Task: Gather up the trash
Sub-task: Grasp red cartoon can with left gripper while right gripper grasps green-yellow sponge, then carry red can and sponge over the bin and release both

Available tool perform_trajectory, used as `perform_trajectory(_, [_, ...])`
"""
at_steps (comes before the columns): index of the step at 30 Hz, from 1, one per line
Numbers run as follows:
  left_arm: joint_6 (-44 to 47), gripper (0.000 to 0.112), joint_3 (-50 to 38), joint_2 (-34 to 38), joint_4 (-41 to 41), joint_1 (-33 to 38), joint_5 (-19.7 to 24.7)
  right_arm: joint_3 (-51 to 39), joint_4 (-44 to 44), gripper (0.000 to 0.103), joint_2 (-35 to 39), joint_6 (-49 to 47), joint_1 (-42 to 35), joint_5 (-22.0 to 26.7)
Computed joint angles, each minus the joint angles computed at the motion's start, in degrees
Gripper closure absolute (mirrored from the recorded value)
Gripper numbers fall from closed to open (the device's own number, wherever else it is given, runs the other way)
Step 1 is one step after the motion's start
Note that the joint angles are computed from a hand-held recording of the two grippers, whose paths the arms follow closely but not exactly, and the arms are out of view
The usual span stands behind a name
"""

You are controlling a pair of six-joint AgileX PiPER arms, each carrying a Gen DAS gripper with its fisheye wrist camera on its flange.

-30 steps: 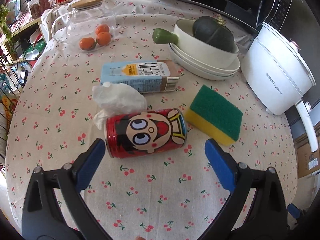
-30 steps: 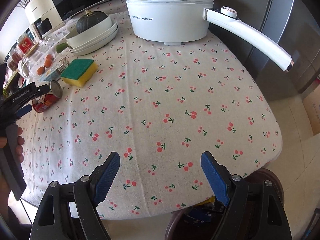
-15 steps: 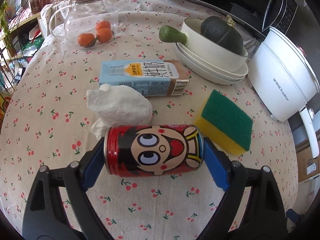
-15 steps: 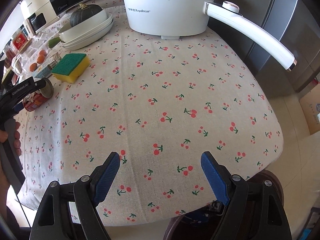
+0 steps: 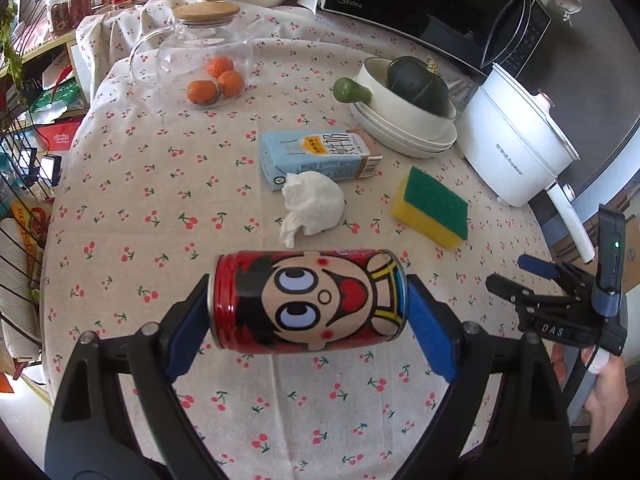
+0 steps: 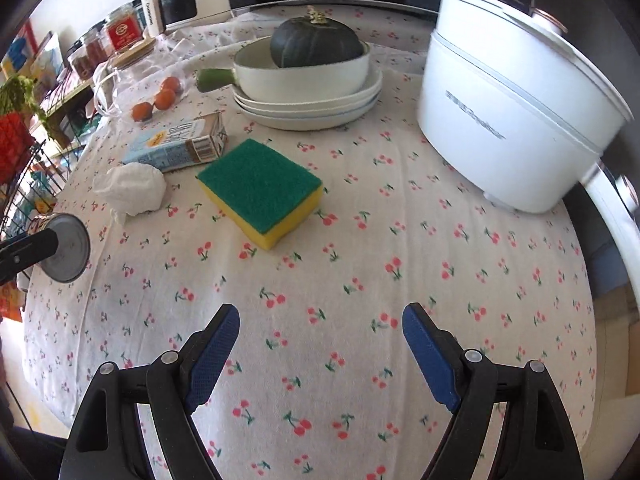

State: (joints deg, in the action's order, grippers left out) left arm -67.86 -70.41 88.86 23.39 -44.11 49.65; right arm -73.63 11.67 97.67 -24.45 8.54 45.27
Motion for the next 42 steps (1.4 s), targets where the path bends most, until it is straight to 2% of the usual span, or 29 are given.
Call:
perform_trajectory(7, [3.43,0.022,7.22,-6.34,-2.7,2.58,-1.17,-9.02,-3.12,0.017,9.39,-4.61,4.89,-1.84])
perform_trajectory(14, [4.89,0.022,6.72,-5.45,-2.6,2.4,-0.41,-15.9,-5.9,0.017,15.62,-2.82,8.08,-0.96])
perform_trajectory(16, [5.3,0.022,6.5,-5.1,-2.59,2.12,-0.44,-16.72,-5.98,0.026,16.13,-1.6,8.33,0.2])
perform_trajectory(18, [5.37,0.022,6.15,-4.73,-1.96,1.38,0.13,-15.96,-6.01,0.03,15.21,0.15,8.31,0.52])
perform_trajectory(22, [5.15,0.022,5.6,-4.93,-2.6,0.13,0.35,-11.34,-5.42,0.032,10.05,1.52,7.18,1.07])
perform_trajectory(29, [2.17,0.022,2.17,-5.49,0.22,-7.01,2.35,0.8,-8.1,0.032,-4.86,2.75,4.09,2.77])
perform_trajectory(37, [-0.59,0.022,-3.27,-3.15,4.03,-16.13,4.53,11.32,-8.79,0.032,-21.75,1.86,-2.76,6.81])
perform_trajectory(42, [-1.86,0.022,-6.93,-0.66,5.96,-21.08,5.93,15.74,-6.07,0.032,-30.71,-3.81,-11.56,11.45])
